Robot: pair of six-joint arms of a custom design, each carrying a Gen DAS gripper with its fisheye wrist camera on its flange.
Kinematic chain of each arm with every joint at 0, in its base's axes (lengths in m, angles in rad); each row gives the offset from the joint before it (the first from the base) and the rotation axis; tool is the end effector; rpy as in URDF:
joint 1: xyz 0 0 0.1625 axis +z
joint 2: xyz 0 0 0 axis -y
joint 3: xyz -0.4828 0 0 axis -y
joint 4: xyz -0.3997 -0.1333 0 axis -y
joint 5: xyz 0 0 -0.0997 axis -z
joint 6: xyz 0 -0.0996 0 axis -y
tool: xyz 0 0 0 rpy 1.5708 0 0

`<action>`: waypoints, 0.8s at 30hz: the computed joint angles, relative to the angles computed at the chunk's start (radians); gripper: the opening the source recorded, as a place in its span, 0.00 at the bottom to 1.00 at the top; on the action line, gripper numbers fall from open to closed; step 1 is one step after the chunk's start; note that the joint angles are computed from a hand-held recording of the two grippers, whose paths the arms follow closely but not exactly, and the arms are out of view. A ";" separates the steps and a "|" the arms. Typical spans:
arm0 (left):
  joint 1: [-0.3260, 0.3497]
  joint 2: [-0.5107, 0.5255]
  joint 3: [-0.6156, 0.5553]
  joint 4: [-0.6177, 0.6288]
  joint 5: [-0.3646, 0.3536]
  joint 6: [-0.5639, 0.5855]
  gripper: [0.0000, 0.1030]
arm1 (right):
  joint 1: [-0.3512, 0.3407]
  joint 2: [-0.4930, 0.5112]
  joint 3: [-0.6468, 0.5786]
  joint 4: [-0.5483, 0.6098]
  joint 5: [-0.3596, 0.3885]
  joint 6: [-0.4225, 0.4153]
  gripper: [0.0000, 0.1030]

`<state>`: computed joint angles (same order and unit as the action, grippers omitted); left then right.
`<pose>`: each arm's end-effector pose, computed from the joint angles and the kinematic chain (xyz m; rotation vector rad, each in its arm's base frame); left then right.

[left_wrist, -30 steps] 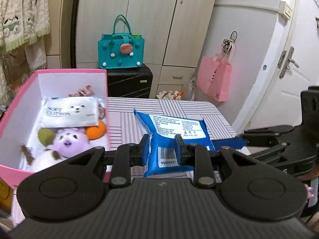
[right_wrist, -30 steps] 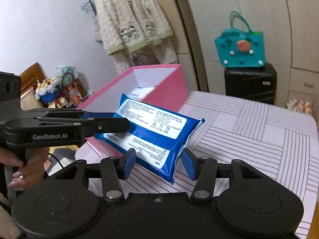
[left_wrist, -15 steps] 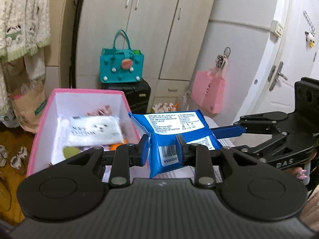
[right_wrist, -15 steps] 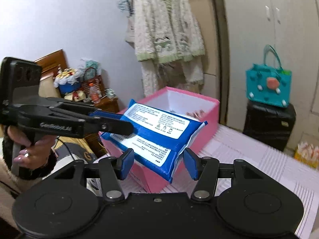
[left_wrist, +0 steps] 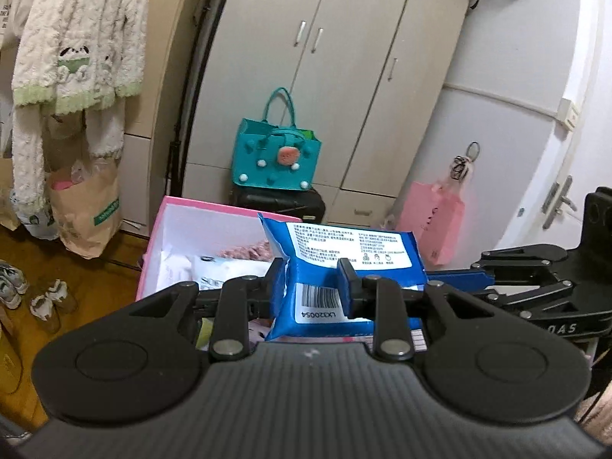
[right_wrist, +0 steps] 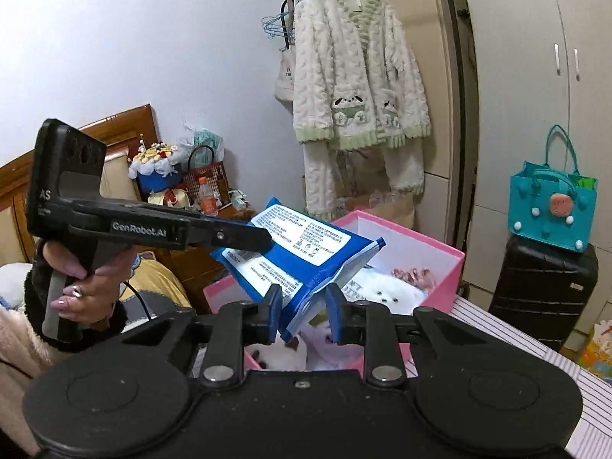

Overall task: Organize soft objects
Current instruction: 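Lift and carry the blue wipes pack in both tools over the pink box, then open both tools to release the wipes pack into the box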

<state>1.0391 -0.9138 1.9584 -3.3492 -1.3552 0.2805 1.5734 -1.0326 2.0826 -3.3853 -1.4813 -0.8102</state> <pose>-0.1886 -0.6256 0.1937 1.0054 2.6348 -1.1125 0.1437 -0.5866 0.2278 1.1231 -2.4854 1.0561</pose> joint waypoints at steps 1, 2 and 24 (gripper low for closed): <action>0.000 0.005 -0.011 0.006 0.007 0.002 0.26 | 0.002 0.006 -0.011 0.006 -0.003 0.002 0.29; 0.002 0.011 -0.027 0.015 0.010 0.002 0.26 | 0.007 0.015 -0.025 0.007 -0.011 0.008 0.29; 0.107 0.255 -0.467 0.415 0.110 -0.168 0.25 | 0.062 0.270 -0.382 0.126 -0.332 -0.035 0.30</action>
